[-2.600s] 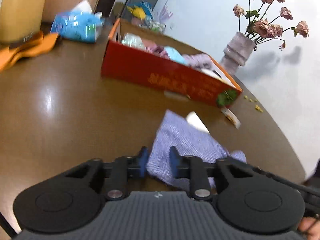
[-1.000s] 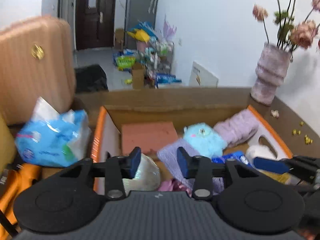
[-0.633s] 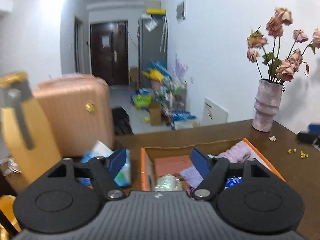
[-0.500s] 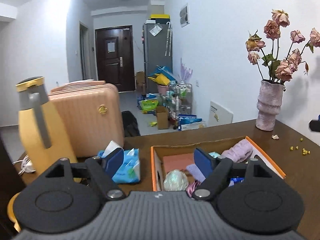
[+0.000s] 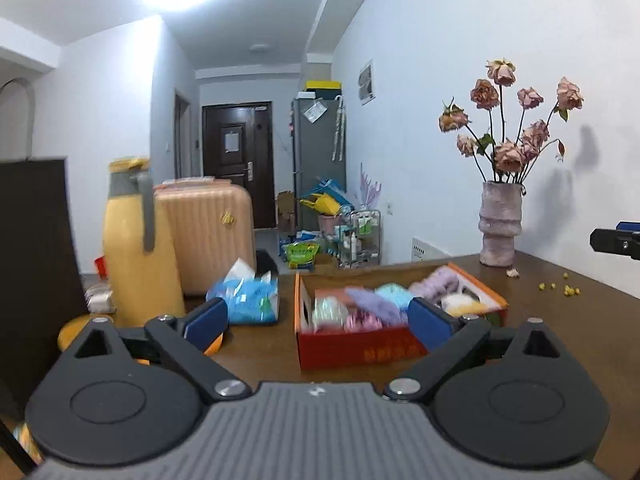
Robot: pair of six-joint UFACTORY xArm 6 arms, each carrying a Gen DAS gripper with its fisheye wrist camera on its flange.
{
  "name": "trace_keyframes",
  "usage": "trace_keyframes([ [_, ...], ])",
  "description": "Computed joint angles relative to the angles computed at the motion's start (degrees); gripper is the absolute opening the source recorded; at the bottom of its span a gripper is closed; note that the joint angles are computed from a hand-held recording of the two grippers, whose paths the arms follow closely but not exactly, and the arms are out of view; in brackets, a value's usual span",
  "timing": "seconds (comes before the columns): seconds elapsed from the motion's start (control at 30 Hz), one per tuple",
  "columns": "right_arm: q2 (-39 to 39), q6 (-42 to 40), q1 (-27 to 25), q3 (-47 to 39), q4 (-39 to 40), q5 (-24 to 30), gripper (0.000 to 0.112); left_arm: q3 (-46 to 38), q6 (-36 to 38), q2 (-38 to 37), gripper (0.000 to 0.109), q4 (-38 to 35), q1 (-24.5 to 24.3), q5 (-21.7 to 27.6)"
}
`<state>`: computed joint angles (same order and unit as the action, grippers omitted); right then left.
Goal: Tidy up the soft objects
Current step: 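Lift both grippers out of the box and move back over the table, then close the left gripper on the white sponge while the right gripper grasps the clear snack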
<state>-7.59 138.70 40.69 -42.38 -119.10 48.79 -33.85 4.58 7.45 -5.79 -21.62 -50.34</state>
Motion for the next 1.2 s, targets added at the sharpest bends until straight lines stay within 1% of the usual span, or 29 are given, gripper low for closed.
trace_keyframes([
  [0.1,-0.8,4.3,5.7,5.8,-0.9,6.6,0.088,6.1,0.6,-0.2,0.099,-4.2,-3.2,-5.0],
  [0.17,-0.4,5.3,9.3,8.0,1.3,9.8,0.089,8.5,0.2,-0.2,0.099,-7.0,-5.2,-5.9],
  [0.27,0.2,6.9,12.4,9.8,3.0,9.6,0.089,11.8,-2.8,-1.2,0.099,-5.5,-5.5,-5.2],
  [0.37,0.4,8.8,13.5,10.8,3.0,7.9,0.089,13.7,-4.0,-1.9,0.099,-6.2,-6.4,-4.9],
  [0.43,0.8,9.4,14.4,11.2,2.6,7.7,0.089,14.5,-5.1,-2.1,0.099,-6.4,-6.8,-4.7],
  [0.5,1.5,9.0,14.6,11.1,2.6,7.7,0.089,14.4,-5.3,-1.8,0.099,-7.7,-7.6,-4.4],
  [0.6,2.9,8.5,13.6,10.3,2.6,6.7,0.089,13.3,-4.6,-1.2,0.099,-9.1,-8.6,-2.9],
  [0.67,3.5,8.6,12.3,9.9,2.2,5.8,0.089,12.0,-3.9,-0.3,0.099,-9.8,-9.4,-1.6],
  [0.73,4.2,8.7,10.1,9.2,1.3,3.6,0.088,9.8,-3.7,1.1,0.099,-9.5,-9.8,0.0],
  [0.87,6.0,5.6,2.5,5.9,0.7,-4.1,0.086,1.6,-1.0,6.8,0.099,-11.2,-11.6,3.8],
  [0.93,7.5,4.7,-2.1,3.6,-0.9,-8.6,0.082,-3.8,0.1,10.8,0.099,-11.1,-12.1,5.9],
  [1.0,9.6,4.3,-6.5,0.5,-2.5,-13.0,0.074,-9.5,1.3,14.8,0.099,-10.3,-12.2,7.8],
  [1.1,14.2,4.1,-11.9,-5.4,-7.3,-18.2,0.069,-17.9,3.8,20.6,0.098,-10.1,-12.5,10.6],
  [1.13,15.6,3.6,-13.3,-7.3,-7.9,-19.3,0.067,-20.3,4.0,22.2,0.094,-9.4,-12.3,11.6],
  [1.17,17.8,3.3,-15.0,-10.1,-8.9,-20.9,0.062,-22.7,4.3,23.7,0.088,-8.6,-12.1,13.4],
  [1.2,19.9,3.4,-16.5,-12.8,-9.9,-22.8,0.057,-24.7,3.7,24.8,0.086,-7.1,-11.6,15.0],
])
